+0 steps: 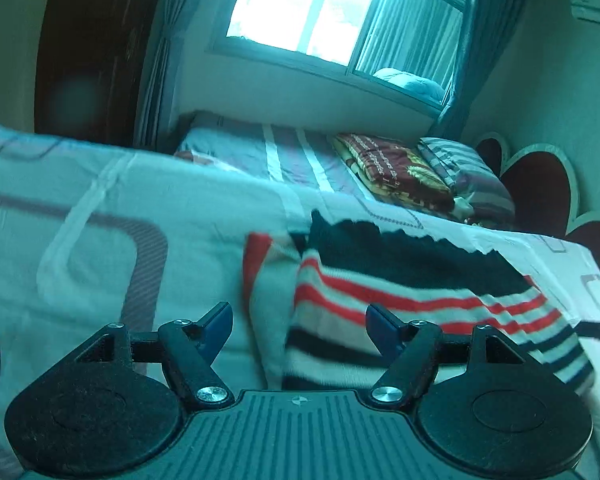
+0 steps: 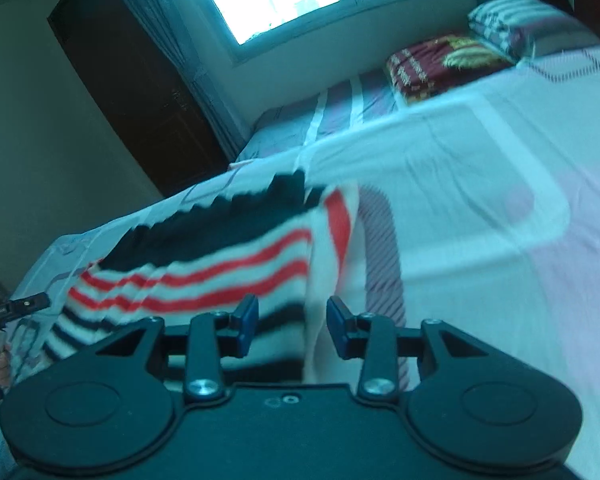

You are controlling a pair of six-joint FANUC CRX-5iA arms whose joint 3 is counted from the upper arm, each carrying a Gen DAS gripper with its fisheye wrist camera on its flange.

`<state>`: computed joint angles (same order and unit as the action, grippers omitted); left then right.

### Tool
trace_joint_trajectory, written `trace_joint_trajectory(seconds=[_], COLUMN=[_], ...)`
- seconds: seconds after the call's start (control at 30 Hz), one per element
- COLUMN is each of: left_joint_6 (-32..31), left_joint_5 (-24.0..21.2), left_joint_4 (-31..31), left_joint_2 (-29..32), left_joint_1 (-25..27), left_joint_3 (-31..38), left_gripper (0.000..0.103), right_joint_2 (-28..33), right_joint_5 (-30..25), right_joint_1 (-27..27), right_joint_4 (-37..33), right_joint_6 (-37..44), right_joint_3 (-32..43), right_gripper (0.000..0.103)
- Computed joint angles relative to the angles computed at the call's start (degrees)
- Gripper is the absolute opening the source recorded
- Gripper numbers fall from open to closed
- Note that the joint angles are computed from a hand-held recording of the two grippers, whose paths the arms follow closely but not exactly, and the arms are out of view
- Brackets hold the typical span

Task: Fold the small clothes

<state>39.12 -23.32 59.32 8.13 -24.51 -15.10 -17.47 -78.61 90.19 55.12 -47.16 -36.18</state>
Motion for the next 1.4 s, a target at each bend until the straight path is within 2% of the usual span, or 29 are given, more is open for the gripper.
trace_joint_trajectory(seconds=[0.07,0.17,0.23,0.3,0.33,0.47,0.57,0.63,0.7,0.73,0.77,0.87,0.93,1.07,1.1,1.17,1.23,1.3,1.33,1.37,1.4], left_joint_6=[0.52,3.90,5.89,9.57,10.18,4.16,3.37,1.81,1.60,0.66,-0.30,-7.02,-8.53,-6.44,-6.27,-5.64,-7.36,-6.66,-4.01,1.64,4.55], left_joint_5=[-1.64,-4.60,-5.56,-7.44,-8.48,-10.45,-10.57,-11.13,-12.29,-11.97,-12.00,-10.94,-11.50,-9.70,-8.63,-6.41,-4.86,-4.01,-1.93,0.67,2.99], left_joint_4=[0.37,-2.76,-5.60,-9.28,-9.08,-0.02,0.80,4.14,4.48,4.51,4.86,13.82,15.27,10.85,10.05,4.17,5.42,3.11,-0.69,-7.47,-11.25], left_joint_2=[-0.69,-1.12,-1.59,-1.47,-1.36,-1.88,-1.36,-0.58,-0.45,-0.93,-1.48,-4.14,-4.95,-5.61,-5.61,-4.88,-4.81,-6.18,-7.40,-8.84,-10.04], left_joint_1=[0.50,1.29,1.56,2.29,2.61,2.71,2.70,2.74,3.10,3.05,3.15,2.98,3.25,3.02,2.93,2.61,2.00,2.42,2.76,3.28,3.22], left_joint_3=[-1.30,-1.74,-1.99,-1.30,-1.35,-4.37,-4.53,-5.04,-4.76,-5.05,-5.50,-9.44,-10.44,-10.86,-11.09,-10.44,-11.01,-11.21,-11.34,-10.92,-10.69], left_gripper=[0.055,0.044,0.044,0.044,0.044,0.044,0.044,0.044,0.043,0.024,0.015,0.007,0.007,0.007,0.007,0.007,0.009,0.021,0.051,0.070,0.070], right_joint_2=[0.95,2.40,1.89,1.56,1.29,-0.36,-1.84,-2.79,-2.13,-1.02,-0.53,-1.69,-2.02,-0.38,-0.03,0.01,-0.78,-1.10,-0.37,1.33,3.40], right_joint_5=[-0.22,-1.78,-2.29,-2.57,-2.43,-0.18,2.28,4.83,5.66,4.92,4.36,1.55,0.62,-1.42,-1.97,-0.80,0.81,0.09,-2.26,-6.48,-10.44], right_joint_1=[1.64,3.58,5.18,6.21,6.70,7.44,6.89,5.52,4.49,4.16,4.21,6.76,7.98,8.75,8.73,7.80,7.72,8.22,9.19,10.36,10.97], right_joint_4=[-0.75,-1.03,0.58,0.75,0.65,1.04,1.56,1.25,0.91,-0.81,-1.67,0.35,0.38,-1.64,-2.50,-4.90,-3.36,-2.86,-3.06,-4.15,-5.41], right_joint_6=[-1.21,-3.89,-7.82,-8.23,-8.47,-9.74,-10.24,-10.17,-6.55,-2.26,0.06,-0.51,0.91,3.60,3.20,1.46,-4.35,-7.23,-8.17,-8.04,-6.02], right_joint_3=[0.52,1.09,0.00,-0.24,-0.50,-2.10,-3.70,-4.71,-3.72,-1.94,-0.89,-1.08,-0.44,1.63,1.73,0.60,-2.41,-2.66,-1.78,0.41,3.11], right_gripper=[0.038,0.037,0.033,0.033,0.033,0.033,0.035,0.033,0.030,0.018,0.007,0.007,0.007,0.007,0.007,0.006,0.006,0.006,0.010,0.029,0.030])
